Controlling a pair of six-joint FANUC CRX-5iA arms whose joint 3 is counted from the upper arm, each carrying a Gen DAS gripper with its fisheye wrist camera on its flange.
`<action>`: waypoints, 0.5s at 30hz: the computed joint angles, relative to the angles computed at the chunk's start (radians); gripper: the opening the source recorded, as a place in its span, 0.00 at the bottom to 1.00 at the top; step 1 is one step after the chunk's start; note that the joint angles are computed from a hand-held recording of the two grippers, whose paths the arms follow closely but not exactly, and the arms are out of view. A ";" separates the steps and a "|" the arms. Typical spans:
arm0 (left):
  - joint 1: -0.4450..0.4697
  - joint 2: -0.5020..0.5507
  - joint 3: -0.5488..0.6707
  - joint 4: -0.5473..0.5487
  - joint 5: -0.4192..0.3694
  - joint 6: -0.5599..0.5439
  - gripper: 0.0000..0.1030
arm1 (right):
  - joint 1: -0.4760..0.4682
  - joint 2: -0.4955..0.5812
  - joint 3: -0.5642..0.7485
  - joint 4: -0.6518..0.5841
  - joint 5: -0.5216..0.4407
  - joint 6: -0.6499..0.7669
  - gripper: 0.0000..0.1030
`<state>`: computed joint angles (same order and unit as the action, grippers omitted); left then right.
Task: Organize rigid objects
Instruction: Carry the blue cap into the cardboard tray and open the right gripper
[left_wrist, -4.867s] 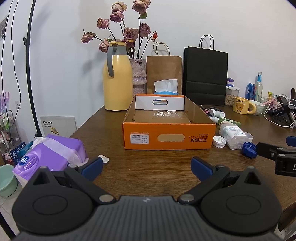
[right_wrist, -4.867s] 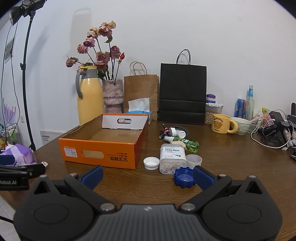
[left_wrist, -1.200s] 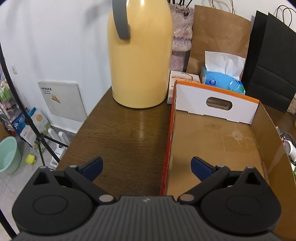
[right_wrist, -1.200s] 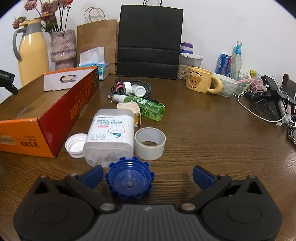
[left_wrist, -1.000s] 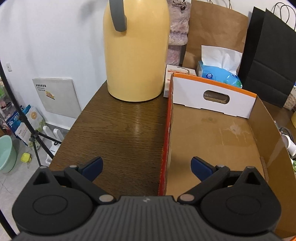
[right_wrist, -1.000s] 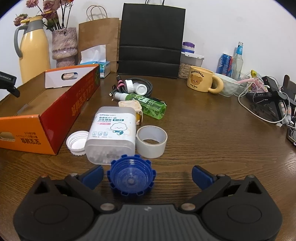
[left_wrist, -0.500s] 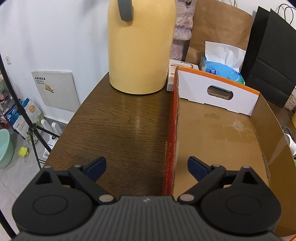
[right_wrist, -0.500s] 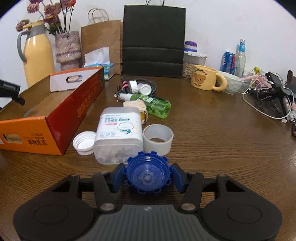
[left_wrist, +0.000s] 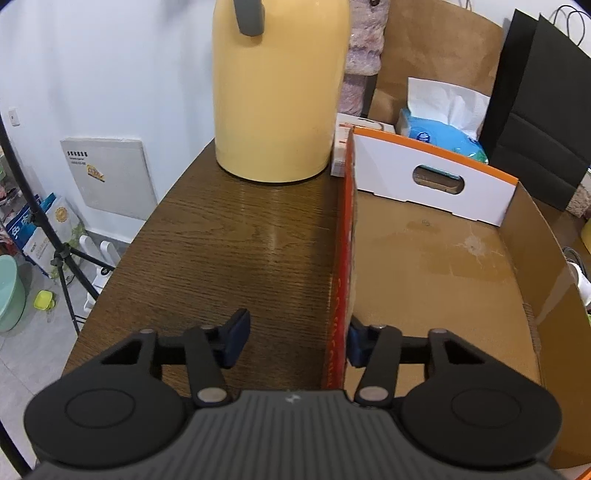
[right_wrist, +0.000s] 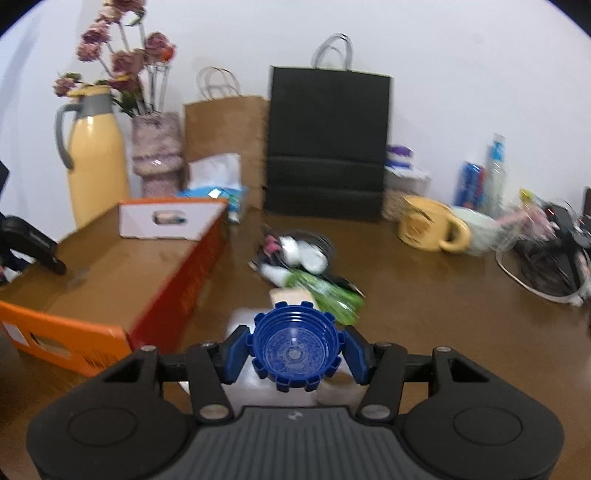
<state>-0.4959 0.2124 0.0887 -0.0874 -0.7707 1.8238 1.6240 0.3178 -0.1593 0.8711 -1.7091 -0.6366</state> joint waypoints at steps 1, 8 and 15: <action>0.001 -0.003 -0.006 0.006 0.007 -0.010 0.43 | -0.012 0.001 -0.001 0.024 0.014 0.015 0.52; -0.001 -0.009 -0.024 0.022 0.035 -0.041 0.35 | -0.114 0.023 0.026 0.184 0.121 0.133 0.52; 0.008 -0.014 -0.045 0.070 0.056 -0.083 0.26 | -0.211 0.061 0.079 0.268 0.265 0.239 0.52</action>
